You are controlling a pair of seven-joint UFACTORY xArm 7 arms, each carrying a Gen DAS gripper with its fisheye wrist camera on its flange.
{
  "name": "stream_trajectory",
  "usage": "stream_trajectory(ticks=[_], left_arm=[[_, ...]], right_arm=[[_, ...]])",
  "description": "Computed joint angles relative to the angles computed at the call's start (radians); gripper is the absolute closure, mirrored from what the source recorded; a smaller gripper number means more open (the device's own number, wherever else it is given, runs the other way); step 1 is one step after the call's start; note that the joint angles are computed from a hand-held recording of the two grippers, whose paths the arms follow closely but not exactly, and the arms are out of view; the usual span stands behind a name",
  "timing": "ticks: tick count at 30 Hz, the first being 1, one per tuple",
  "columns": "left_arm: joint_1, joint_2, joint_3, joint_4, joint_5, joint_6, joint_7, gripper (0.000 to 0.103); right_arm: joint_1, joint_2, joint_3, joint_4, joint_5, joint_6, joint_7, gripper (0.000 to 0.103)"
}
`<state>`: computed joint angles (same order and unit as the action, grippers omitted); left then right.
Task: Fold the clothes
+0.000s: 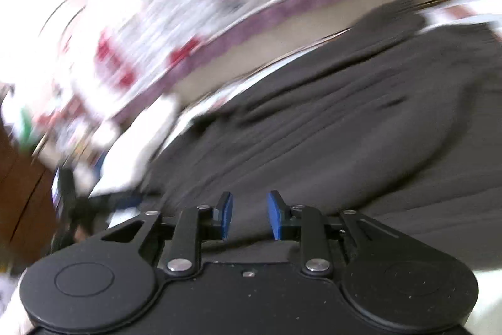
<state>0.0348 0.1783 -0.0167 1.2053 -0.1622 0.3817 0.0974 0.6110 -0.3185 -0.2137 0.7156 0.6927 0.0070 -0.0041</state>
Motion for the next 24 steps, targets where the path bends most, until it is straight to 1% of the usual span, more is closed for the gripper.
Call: stream_trajectory(ticks=[1,2,3,4,5,6,7,8,9,11,12,14,16,17,18,19,20,21,23,24], left_arm=[[-0.005,0.003,0.002,0.0,0.012,-0.005,-0.009,0.019],[-0.007,0.006,0.001,0.002,0.015,-0.005,-0.011,0.019],[-0.008,0.009,0.001,0.003,0.018,-0.005,-0.014,0.019],[-0.009,0.01,0.0,0.003,0.018,-0.006,-0.016,0.019],[-0.008,0.009,-0.002,0.001,0.016,-0.008,-0.015,0.019],[-0.008,0.008,-0.003,-0.001,0.014,-0.008,-0.012,0.019],[-0.008,0.006,-0.003,-0.003,0.013,-0.009,-0.012,0.019],[-0.007,0.003,-0.005,-0.005,0.008,-0.009,-0.01,0.019],[-0.003,0.001,-0.009,-0.007,-0.005,-0.009,-0.002,0.019],[0.003,0.0,-0.016,-0.007,-0.032,-0.009,0.017,0.019],[0.005,-0.002,-0.018,-0.01,-0.044,-0.011,0.026,0.019],[0.008,-0.01,-0.022,-0.018,-0.071,-0.015,0.037,0.019],[0.016,-0.013,-0.031,-0.017,-0.122,-0.006,0.055,0.016],[0.02,-0.014,-0.036,-0.015,-0.151,0.002,0.066,0.013],[0.021,-0.015,-0.038,-0.014,-0.173,0.004,0.074,0.013],[0.016,-0.016,-0.038,-0.015,-0.177,-0.003,0.075,0.013],[0.013,-0.018,-0.037,-0.016,-0.179,-0.01,0.08,0.013],[0.016,-0.024,-0.045,-0.019,-0.204,-0.018,0.108,0.013],[0.029,-0.041,-0.065,-0.026,-0.294,-0.031,0.193,0.014],[0.034,-0.043,-0.072,-0.017,-0.342,-0.018,0.237,0.015]], right_arm=[[-0.021,-0.028,0.007,-0.021,0.011,-0.003,-0.001,0.071],[-0.025,-0.058,-0.005,-0.044,0.002,-0.009,0.013,0.071],[0.01,-0.085,-0.045,-0.067,0.0,-0.034,0.019,0.071],[0.086,-0.109,-0.104,-0.089,0.041,-0.083,-0.004,0.071],[0.176,-0.131,-0.171,-0.111,0.056,-0.142,-0.005,0.071],[0.239,-0.141,-0.212,-0.133,0.04,-0.198,0.036,0.071],[0.261,-0.141,-0.217,-0.148,0.038,-0.23,0.066,0.071],[0.241,-0.129,-0.184,-0.15,0.076,-0.229,0.054,0.071],[0.18,-0.115,-0.125,-0.153,0.073,-0.21,0.081,0.071],[0.009,-0.091,0.025,-0.143,0.058,-0.136,0.118,0.071],[-0.064,-0.087,0.088,-0.138,0.036,-0.106,0.146,0.071],[-0.198,-0.083,0.184,-0.115,-0.027,-0.054,0.205,0.071],[-0.327,-0.079,0.269,-0.083,-0.108,-0.002,0.27,0.066],[-0.37,-0.074,0.294,-0.069,-0.154,0.007,0.302,0.061],[-0.372,-0.059,0.287,-0.059,-0.182,-0.015,0.312,0.059],[-0.332,-0.038,0.248,-0.045,-0.168,-0.037,0.291,0.059],[-0.264,-0.021,0.183,-0.03,-0.153,-0.041,0.274,0.059],[-0.203,-0.002,0.122,-0.007,-0.144,-0.03,0.254,0.059],[-0.153,0.038,0.061,0.053,-0.162,0.02,0.213,0.059],[-0.136,0.059,0.04,0.086,-0.156,0.048,0.18,0.059]])
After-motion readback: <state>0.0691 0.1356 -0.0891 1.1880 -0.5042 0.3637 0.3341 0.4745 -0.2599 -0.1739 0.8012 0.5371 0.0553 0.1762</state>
